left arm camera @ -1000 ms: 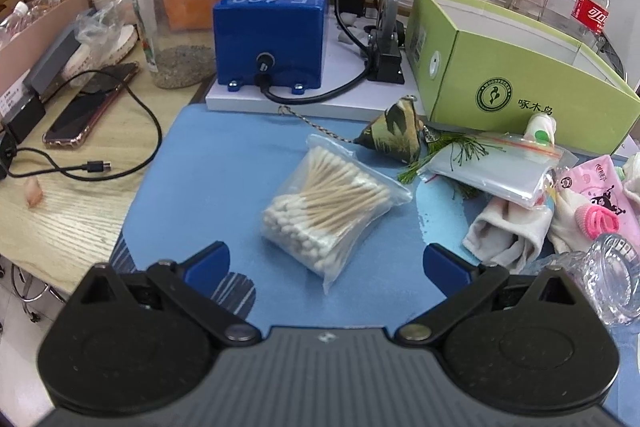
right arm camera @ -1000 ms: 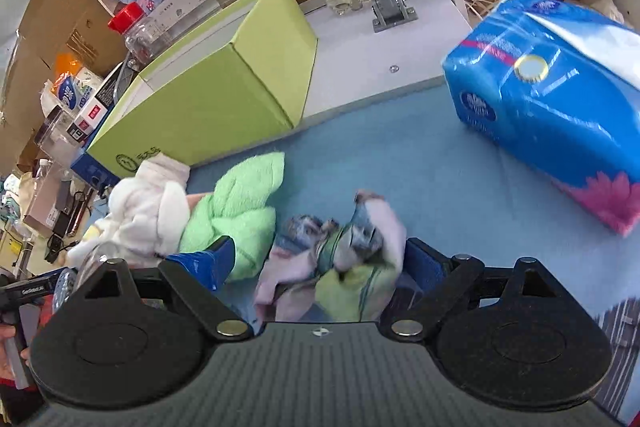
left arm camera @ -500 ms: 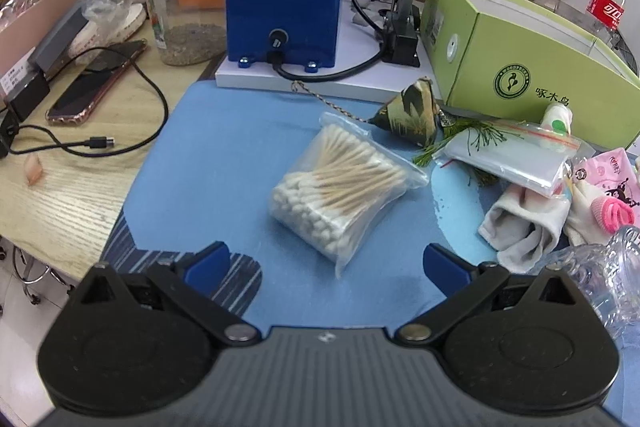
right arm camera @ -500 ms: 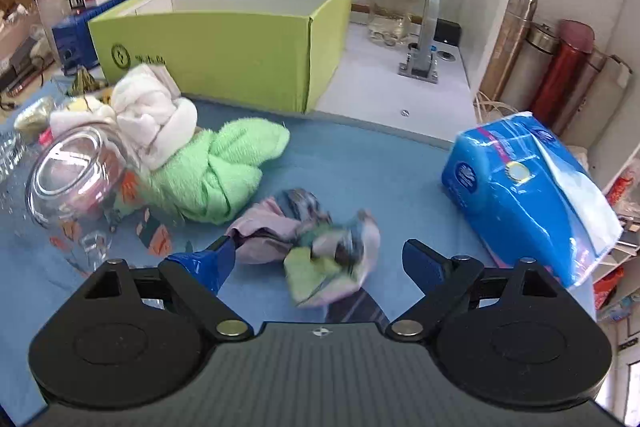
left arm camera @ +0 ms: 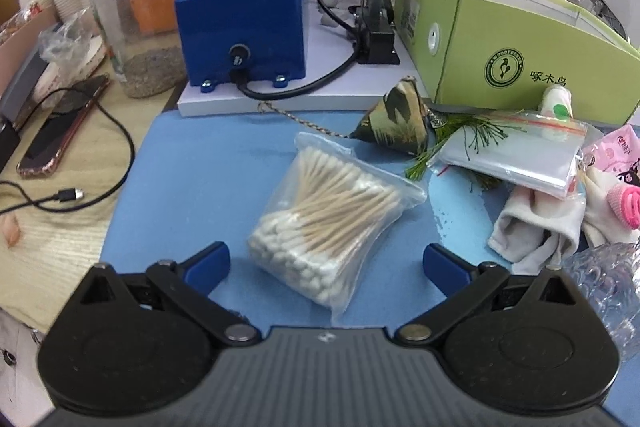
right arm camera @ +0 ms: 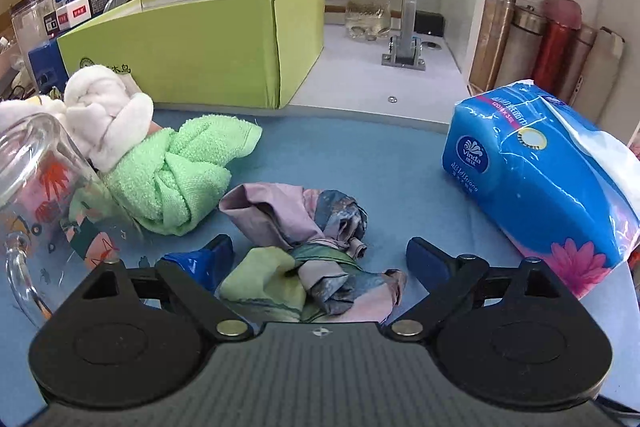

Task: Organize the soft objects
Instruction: 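Close the right tool on the patterned cloth while the left tool grasps the cotton swab bag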

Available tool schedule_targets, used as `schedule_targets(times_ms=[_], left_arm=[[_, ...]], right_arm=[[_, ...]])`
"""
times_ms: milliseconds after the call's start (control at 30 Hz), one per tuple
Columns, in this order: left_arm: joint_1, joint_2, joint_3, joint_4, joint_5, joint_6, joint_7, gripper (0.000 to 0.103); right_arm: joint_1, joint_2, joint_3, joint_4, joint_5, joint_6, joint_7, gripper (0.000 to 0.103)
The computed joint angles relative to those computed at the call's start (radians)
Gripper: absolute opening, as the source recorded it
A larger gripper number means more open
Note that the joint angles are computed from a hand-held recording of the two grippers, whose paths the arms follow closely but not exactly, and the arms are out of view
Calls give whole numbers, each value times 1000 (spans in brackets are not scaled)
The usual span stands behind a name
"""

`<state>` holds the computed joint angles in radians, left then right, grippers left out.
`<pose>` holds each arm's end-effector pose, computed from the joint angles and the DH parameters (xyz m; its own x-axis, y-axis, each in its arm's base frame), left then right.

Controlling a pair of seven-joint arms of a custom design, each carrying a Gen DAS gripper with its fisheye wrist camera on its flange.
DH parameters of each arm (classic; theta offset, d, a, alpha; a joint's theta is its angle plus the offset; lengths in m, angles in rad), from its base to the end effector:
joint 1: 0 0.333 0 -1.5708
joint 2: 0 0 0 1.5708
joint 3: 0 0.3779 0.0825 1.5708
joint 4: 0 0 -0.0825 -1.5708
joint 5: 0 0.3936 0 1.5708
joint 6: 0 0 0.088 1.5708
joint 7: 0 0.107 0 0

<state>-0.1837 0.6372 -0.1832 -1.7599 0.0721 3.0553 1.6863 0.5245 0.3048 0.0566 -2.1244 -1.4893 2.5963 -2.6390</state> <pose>0.7105 -0.2510 0.3298 -0.4570 -0.8894 -0.0127 -0.6920 0.3645 -0.6231 0.4938 0.3461 0.3227 -0.2049 -0.9785 -0.0220 -0.6654 0.1558 -0.7300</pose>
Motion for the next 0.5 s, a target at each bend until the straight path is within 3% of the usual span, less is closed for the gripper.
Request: schedule_targets(times_ms=[33, 267, 367, 500], left_arm=[[4, 12, -2, 18, 16, -6, 11, 102], [192, 101, -230, 95, -28, -24, 262, 102], [236, 113, -284, 87, -55, -12, 344, 102], [249, 117, -309, 87, -88, -17, 405, 100]], right_arm=[[5, 4, -2, 3, -13, -13, 18, 82], [17, 14, 2, 19, 27, -56, 13, 83], [33, 30, -5, 29, -20, -83, 63, 83], [34, 33, -1, 26, -64, -96, 98, 83]])
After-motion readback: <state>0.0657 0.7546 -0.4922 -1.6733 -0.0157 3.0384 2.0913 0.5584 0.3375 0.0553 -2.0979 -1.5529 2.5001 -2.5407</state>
